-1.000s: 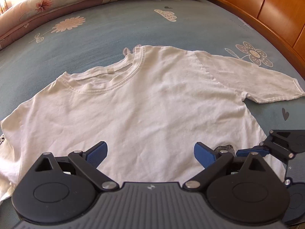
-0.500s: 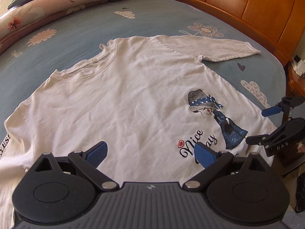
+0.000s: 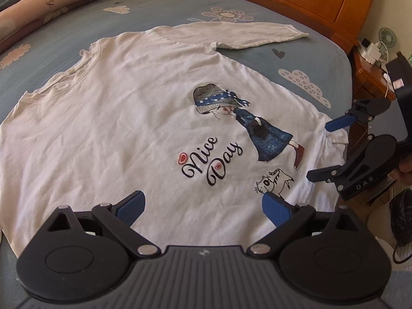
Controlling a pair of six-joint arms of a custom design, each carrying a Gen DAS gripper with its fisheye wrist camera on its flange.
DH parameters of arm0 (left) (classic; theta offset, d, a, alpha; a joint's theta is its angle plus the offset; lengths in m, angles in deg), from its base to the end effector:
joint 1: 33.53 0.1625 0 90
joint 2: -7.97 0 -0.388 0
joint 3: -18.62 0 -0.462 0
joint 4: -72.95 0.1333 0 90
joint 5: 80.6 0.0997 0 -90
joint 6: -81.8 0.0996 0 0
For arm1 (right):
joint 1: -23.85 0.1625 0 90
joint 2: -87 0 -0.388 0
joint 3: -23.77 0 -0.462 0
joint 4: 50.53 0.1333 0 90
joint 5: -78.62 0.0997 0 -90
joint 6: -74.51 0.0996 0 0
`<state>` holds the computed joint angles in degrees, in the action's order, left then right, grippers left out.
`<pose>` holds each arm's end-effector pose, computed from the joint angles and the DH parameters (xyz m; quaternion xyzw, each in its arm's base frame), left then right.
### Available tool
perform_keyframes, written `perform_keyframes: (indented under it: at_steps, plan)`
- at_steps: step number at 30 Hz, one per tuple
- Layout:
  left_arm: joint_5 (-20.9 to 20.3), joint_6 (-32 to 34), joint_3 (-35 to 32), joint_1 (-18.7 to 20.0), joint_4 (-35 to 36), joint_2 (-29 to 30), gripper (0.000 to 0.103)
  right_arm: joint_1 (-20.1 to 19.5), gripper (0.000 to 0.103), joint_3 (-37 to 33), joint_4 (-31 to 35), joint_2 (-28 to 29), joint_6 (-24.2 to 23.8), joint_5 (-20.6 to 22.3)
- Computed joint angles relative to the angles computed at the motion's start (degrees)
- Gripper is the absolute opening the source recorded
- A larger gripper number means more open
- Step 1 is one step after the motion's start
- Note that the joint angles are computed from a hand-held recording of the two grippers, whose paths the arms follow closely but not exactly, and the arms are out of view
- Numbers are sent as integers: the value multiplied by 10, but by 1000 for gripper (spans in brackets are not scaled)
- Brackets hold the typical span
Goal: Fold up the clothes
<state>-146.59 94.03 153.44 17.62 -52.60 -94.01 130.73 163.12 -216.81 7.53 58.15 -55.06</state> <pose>-0.1228 -0.4295 0.2053 0.4172 0.8844 -0.0704 0.1970 0.1833 -0.3820 0.1034 0.2119 -0.8955 0.1341 0.3676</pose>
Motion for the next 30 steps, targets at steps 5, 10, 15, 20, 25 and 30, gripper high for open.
perform_keyframes:
  at_steps: [5,10,15,20,25,30]
  plan:
    - [-50,66,51,-18,-19,-40,97,-6,103,-16,-20,33,-59,23]
    - [-87,57,87,-26,4,-72,97,-26,103,12,-34,10,-52,42]
    - [-104,-5,120,-36,75,-139,100,-29,103,17,22,-23,-55,41]
    - [-110,-24,104,-48,145,-161,100,-13,103,-1,122,-39,-6,5]
    - [-131,27,103,-48,115,-153,100,2,103,-12,86,-17,-80,77]
    - [-145,52,124,-48,129,-163,100,8,103,-14,85,19,-111,91]
